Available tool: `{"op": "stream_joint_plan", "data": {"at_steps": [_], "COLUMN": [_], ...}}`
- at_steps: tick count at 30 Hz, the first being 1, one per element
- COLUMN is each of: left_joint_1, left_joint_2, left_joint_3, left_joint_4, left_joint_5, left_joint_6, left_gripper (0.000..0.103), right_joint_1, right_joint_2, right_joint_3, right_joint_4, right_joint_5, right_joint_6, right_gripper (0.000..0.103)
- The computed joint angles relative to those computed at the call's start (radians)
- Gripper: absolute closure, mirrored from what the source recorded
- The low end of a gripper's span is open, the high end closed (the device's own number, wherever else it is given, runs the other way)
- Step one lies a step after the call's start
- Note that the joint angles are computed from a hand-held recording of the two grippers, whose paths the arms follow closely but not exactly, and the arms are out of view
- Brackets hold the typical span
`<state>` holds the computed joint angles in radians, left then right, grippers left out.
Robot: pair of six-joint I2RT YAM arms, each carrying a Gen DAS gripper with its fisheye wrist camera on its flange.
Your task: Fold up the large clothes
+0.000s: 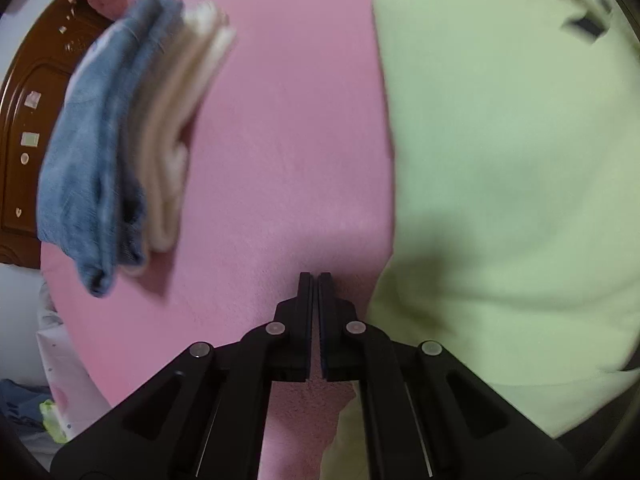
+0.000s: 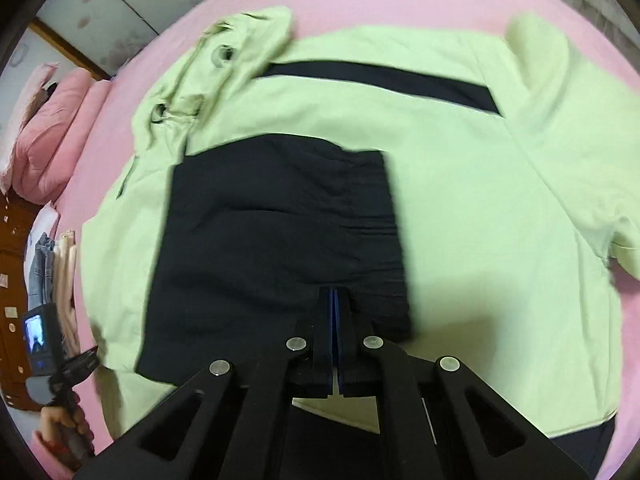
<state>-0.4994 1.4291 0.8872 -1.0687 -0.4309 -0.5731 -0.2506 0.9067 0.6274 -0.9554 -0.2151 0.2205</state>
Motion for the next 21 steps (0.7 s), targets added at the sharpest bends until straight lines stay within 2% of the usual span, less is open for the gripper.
{"op": "stream_joint_plan", "data": {"at_steps": [2, 4, 5, 7, 8, 9, 11, 13, 15, 17, 18, 19, 20, 21], "left_joint_1": [-0.032, -0.037, -0.059, -0.032, -0.027, -0.033, -0.025, 0.005, 0.057, 0.123, 0.175, 0.198, 0.218, 0.224], "left_joint_2": [-0.077, -0.093, -0.049, 0.032, 0.091, 0.131, 0.213, 0.216, 0.187, 0.159, 0.142, 0.132, 0.118, 0.107], "left_joint_3": [0.044, 0.103, 0.127, 0.161, 0.18, 0.175, 0.189, 0.191, 0.162, 0.124, 0.1, 0.092, 0.083, 0.086], "left_joint_4": [-0.012, 0.035, 0.073, 0.125, 0.148, 0.168, 0.204, 0.235, 0.277, 0.315, 0.336, 0.341, 0.342, 0.332], "left_joint_5": [0.037, 0.201, 0.283, 0.443, 0.464, 0.446, 0.411, 0.397, 0.396, 0.46, 0.525, 0.546, 0.544, 0.525], "left_joint_6": [0.023, 0.049, 0.021, -0.015, -0.043, -0.052, -0.033, -0.026, -0.006, 0.008, 0.008, 0.008, 0.011, 0.018], "left_gripper": [0.101, 0.101, 0.101, 0.101, 0.101, 0.101, 0.101, 0.101, 0.102, 0.102, 0.102, 0.102, 0.102, 0.102], "right_joint_1": [0.155, 0.301, 0.379, 0.474, 0.504, 0.525, 0.525, 0.461, 0.307, 0.125, 0.035, -0.045, -0.139, -0.26], "right_joint_2": [-0.022, 0.034, 0.094, 0.218, 0.264, 0.317, 0.404, 0.476, 0.514, 0.486, 0.473, 0.467, 0.451, 0.441], "right_joint_3": [-0.028, -0.061, -0.066, -0.053, -0.044, -0.028, 0.004, 0.033, 0.059, 0.073, 0.085, 0.102, 0.119, 0.134], "right_joint_4": [0.079, 0.22, 0.309, 0.444, 0.487, 0.521, 0.538, 0.524, 0.474, 0.396, 0.345, 0.307, 0.264, 0.231], "right_joint_5": [-0.082, -0.194, -0.227, -0.303, -0.309, -0.307, -0.286, -0.294, -0.367, -0.382, -0.368, -0.308, -0.224, -0.199], "right_joint_6": [0.165, 0.317, 0.385, 0.442, 0.45, 0.443, 0.406, 0.314, 0.174, 0.037, -0.021, -0.058, -0.099, -0.148], "right_gripper": [0.102, 0.102, 0.102, 0.102, 0.102, 0.102, 0.102, 0.102, 0.102, 0.103, 0.103, 0.103, 0.103, 0.103]}}
